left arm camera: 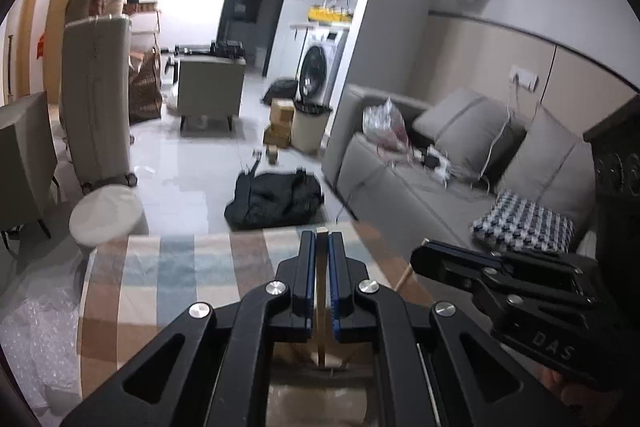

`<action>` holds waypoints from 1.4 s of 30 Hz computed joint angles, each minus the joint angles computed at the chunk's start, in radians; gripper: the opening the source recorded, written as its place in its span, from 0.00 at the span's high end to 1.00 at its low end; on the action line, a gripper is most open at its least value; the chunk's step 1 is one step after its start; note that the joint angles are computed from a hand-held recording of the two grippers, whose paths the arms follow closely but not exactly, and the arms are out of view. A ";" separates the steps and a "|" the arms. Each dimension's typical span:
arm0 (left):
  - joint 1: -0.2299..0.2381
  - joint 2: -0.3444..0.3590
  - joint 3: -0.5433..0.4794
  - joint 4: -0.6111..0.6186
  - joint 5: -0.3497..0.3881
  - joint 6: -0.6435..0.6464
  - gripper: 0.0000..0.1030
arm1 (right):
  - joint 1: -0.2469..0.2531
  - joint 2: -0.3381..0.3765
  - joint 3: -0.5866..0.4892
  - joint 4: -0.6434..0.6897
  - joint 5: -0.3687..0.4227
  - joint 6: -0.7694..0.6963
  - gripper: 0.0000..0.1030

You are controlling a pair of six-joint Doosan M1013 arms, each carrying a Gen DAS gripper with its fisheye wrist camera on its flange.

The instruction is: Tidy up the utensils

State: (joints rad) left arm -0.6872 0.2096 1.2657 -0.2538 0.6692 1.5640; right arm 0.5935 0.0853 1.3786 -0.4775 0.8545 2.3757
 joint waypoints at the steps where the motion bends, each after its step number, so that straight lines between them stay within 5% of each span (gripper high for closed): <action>1: 0.010 0.008 -0.015 -0.050 0.053 0.031 0.98 | -0.005 0.001 0.002 0.019 0.006 -0.010 0.97; 5: 0.034 0.035 -0.066 -0.133 0.232 0.047 0.97 | -0.028 -0.006 0.025 0.133 0.006 -0.018 0.92; 7: 0.031 0.037 -0.082 -0.107 0.300 0.009 0.88 | -0.030 -0.017 0.043 0.148 -0.003 0.000 0.78; 9: 0.019 0.021 -0.072 -0.045 0.307 -0.035 0.64 | -0.022 -0.037 0.069 0.130 -0.020 0.046 0.55; 12: 0.000 -0.011 -0.044 0.043 0.303 -0.105 0.40 | 0.007 -0.070 0.107 0.065 -0.036 0.125 0.48; 14: -0.015 -0.031 -0.026 0.107 0.311 -0.157 0.36 | 0.033 -0.087 0.129 0.013 -0.027 0.193 0.43; 21: -0.047 -0.083 0.044 0.257 0.324 -0.304 0.30 | 0.095 -0.112 0.160 -0.050 0.034 0.295 0.25; 33: -0.117 -0.143 0.102 0.533 0.284 -0.493 0.14 | 0.202 -0.144 0.195 -0.268 0.068 0.412 0.12; 42: -0.132 -0.154 0.140 0.551 0.301 -0.520 0.11 | 0.244 -0.146 0.211 -0.348 0.091 0.454 0.07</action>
